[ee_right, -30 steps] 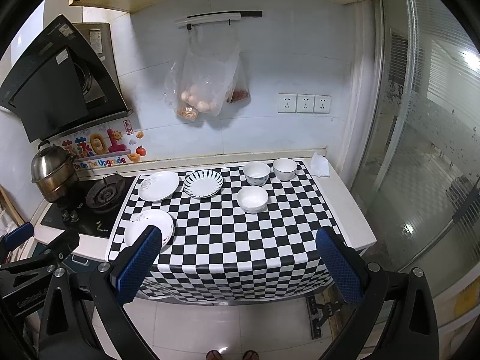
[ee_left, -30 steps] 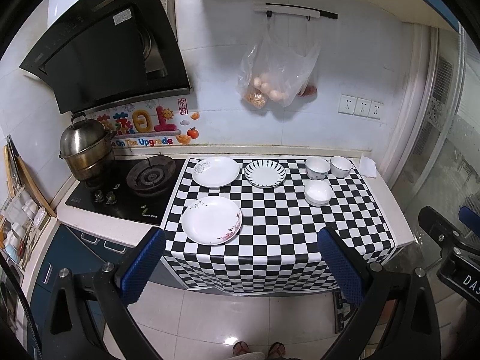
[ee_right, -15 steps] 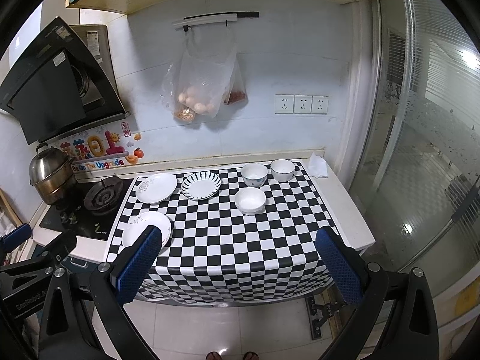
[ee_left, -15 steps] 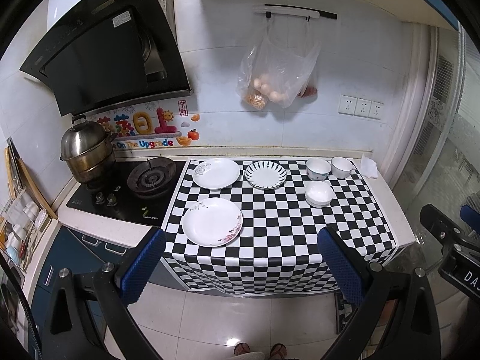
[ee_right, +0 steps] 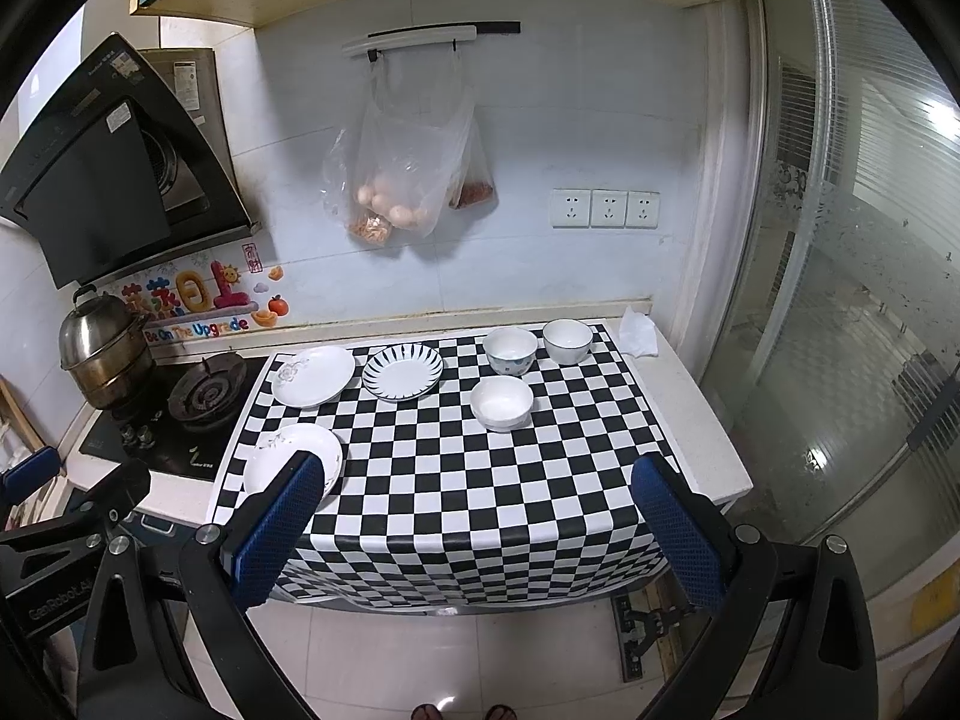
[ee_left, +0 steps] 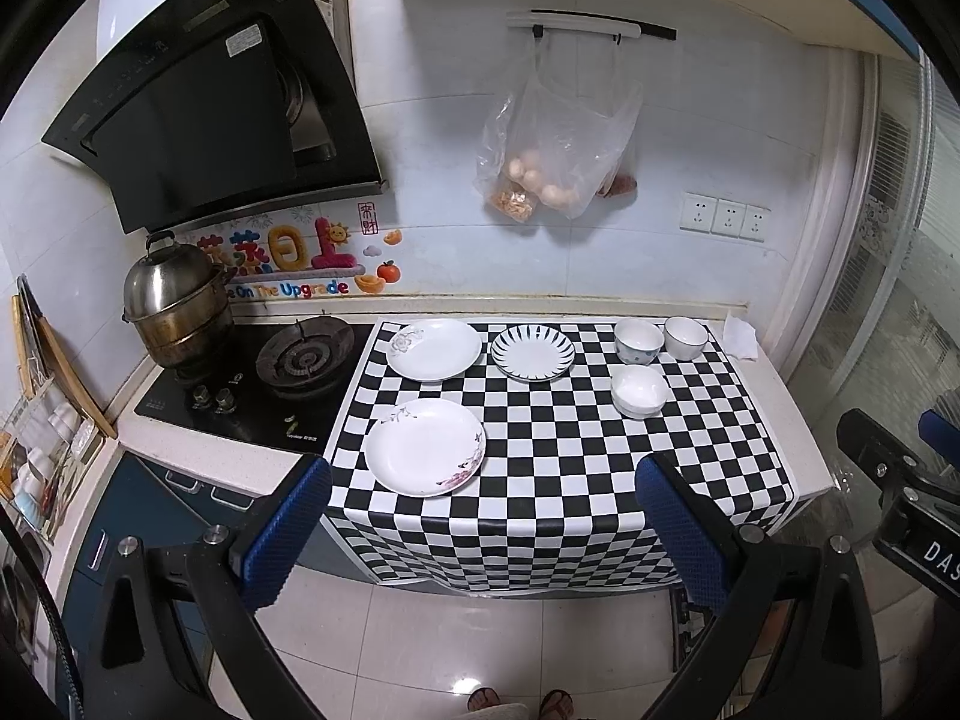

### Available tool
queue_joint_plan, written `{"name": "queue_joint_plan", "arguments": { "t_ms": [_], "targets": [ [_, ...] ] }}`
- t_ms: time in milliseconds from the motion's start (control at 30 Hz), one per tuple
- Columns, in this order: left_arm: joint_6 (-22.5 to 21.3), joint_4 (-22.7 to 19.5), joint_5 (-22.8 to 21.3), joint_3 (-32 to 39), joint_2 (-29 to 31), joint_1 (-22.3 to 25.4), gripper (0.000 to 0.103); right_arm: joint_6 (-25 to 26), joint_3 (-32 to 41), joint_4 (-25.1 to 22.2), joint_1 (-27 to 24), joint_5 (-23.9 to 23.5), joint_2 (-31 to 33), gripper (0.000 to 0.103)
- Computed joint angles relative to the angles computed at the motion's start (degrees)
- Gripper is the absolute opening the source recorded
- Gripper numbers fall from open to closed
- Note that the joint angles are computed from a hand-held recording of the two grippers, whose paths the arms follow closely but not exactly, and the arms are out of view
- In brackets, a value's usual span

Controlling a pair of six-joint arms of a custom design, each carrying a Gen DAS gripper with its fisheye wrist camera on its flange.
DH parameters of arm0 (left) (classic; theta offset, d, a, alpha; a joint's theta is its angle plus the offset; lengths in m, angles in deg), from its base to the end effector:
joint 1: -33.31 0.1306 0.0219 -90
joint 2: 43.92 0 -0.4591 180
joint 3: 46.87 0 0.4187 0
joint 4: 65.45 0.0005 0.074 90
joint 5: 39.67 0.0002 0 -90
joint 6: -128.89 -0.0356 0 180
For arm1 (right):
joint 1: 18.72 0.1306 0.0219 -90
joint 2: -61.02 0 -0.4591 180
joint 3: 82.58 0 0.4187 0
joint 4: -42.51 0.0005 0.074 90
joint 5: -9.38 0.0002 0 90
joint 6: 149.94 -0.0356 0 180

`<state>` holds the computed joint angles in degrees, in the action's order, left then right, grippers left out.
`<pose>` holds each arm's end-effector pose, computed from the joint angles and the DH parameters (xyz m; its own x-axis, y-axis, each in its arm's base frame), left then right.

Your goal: Organize plates and bowls

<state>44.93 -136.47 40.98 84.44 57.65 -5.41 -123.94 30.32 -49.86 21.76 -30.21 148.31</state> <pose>0.4398 -0.3458 0.7159 -0.5668 0.3213 -0.7586 0.4649 0.8849 0.0275 0.3343 0.2486 0.6812 -0.4703 0.3516 -0.8094 0.5482 0.8352 0.0442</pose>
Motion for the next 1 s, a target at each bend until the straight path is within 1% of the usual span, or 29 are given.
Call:
{"name": "queue_joint_plan", "arguments": {
  "t_ms": [100, 267, 333, 400, 500, 533, 567, 600, 667, 733, 767, 800, 833, 867, 933, 1000],
  "targets": [
    [0.1, 0.0, -0.1, 0.7, 0.4, 0.0, 0.103, 0.0, 0.2, -0.1, 0.0, 0.1, 0.1, 0.103],
    [0.9, -0.6, -0.9, 2.1, 1.8, -0.1, 0.103, 1.7, -1.6, 2.6, -1.2, -0.6, -1.1, 0.103],
    [1.4, -0.4, -1.4, 2.5, 2.7, -0.1, 0.103, 3.8, -3.2, 5.4, -2.4, -2.2, -2.0, 0.103],
    [2.2, -0.8, -1.5, 2.8, 3.7, 0.4, 0.103, 7.0, -5.9, 10.4, -4.1, -4.4, -3.4, 0.103],
    [3.6, -1.9, -2.9, 3.8, 6.4, 1.8, 0.103, 12.5, -11.0, 20.1, -8.4, -11.7, -5.2, 0.103],
    [4.1, -2.4, -3.3, 4.3, 7.5, 2.4, 0.103, 14.7, -13.0, 23.7, -10.7, -16.3, -5.3, 0.103],
    [4.8, -3.0, -3.8, 4.8, 8.5, 3.0, 0.103, 15.9, -14.0, 25.6, -12.0, -18.8, -5.2, 0.103],
    [5.5, -4.8, -3.6, 6.5, 10.6, 4.0, 0.103, 17.3, -15.0, 27.5, -13.7, -22.0, -4.7, 0.103],
    [6.6, -5.8, -3.5, 7.4, 12.6, 5.2, 0.103, 20.2, -16.2, 30.3, -16.9, -27.8, -2.6, 0.103],
    [7.2, -8.3, -2.4, 9.9, 16.1, 6.8, 0.103, 22.3, -16.0, 31.5, -19.7, -33.0, 0.9, 0.103],
    [7.4, -9.6, -2.3, 11.4, 17.8, 7.2, 0.103, 23.2, -16.0, 32.9, -21.1, -36.3, 2.8, 0.103],
    [7.5, -11.2, -1.9, 13.3, 19.8, 8.0, 0.103, 23.3, -16.0, 33.8, -21.6, -38.0, 4.2, 0.103],
    [7.4, -13.1, -1.4, 16.2, 22.7, 9.0, 0.103, 23.5, -15.5, 35.2, -23.0, -41.8, 6.6, 0.103],
    [7.4, -14.2, -1.2, 17.8, 24.3, 9.4, 0.103, 23.6, -15.3, 36.2, -23.4, -43.6, 7.8, 0.103],
    [6.9, -18.5, 0.4, 24.8, 30.0, 10.8, 0.103, 24.2, -12.6, 36.7, -24.6, -47.2, 13.0, 0.103],
    [6.6, -24.7, 2.4, 35.6, 37.2, 12.1, 0.103, 25.1, -10.0, 37.3, -25.1, -48.7, 17.1, 0.103]
  ]
}}
